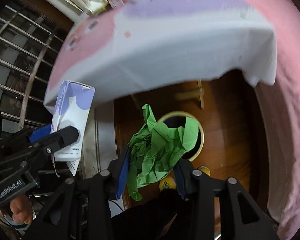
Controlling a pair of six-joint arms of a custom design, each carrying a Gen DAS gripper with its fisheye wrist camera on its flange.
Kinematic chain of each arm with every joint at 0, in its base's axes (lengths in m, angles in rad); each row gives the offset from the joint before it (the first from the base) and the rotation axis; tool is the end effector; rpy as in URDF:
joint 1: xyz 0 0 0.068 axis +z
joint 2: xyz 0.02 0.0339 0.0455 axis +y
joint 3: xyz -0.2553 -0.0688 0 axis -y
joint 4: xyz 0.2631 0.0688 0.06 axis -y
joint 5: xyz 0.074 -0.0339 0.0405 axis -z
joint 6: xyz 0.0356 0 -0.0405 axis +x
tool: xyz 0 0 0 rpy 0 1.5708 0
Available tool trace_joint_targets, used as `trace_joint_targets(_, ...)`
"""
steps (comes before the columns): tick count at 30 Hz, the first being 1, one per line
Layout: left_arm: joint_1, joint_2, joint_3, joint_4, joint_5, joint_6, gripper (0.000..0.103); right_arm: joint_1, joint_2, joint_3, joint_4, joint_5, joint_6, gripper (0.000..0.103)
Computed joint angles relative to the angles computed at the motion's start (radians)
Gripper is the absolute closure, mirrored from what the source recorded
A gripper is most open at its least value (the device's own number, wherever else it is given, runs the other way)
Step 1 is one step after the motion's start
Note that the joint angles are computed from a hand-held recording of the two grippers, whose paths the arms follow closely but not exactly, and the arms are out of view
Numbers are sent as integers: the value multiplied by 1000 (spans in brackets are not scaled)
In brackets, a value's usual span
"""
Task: Collect trash
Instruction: 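Lift the box and green paper and carry them toward the bin, then open both tools over the bin to drop the box and green paper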
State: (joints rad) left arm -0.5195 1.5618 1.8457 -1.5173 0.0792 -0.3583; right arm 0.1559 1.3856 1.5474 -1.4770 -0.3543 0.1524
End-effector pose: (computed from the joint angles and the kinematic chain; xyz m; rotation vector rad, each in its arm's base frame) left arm 0.2501 -0.1463 0.3968 0.2489 2.8427 -0.3089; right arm 0.2452 0.0510 0.3621 -0.0716 2.8908 0.5685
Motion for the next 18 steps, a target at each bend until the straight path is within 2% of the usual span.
trace_joint_targets(3,-12,-26,-172,97,6,-25,69,-3,-30,-172,92,-21,-1,62)
trace_joint_targets(8,-18,-24,-486,353,11,-80,69,2,0,-447,329,-32,-7,61)
trace_joint_targets(13,-12,52,-668,576,2,-88,66,-18,113,-630,596,-38,7,59)
trace_joint_targets(15,-8,105,-703,651,-2,-85,50,-31,186,-653,672,-58,16,57)
trace_joint_targets(16,-9,124,-712,675,-10,-85,35,-33,223,-661,710,-59,27,53)
trace_joint_targets(17,-5,147,-713,699,-22,-83,26,-36,248,-670,744,-55,34,50)
trace_joint_targets(18,-3,173,-715,720,-38,-88,20,-40,267,-675,771,-50,39,48)
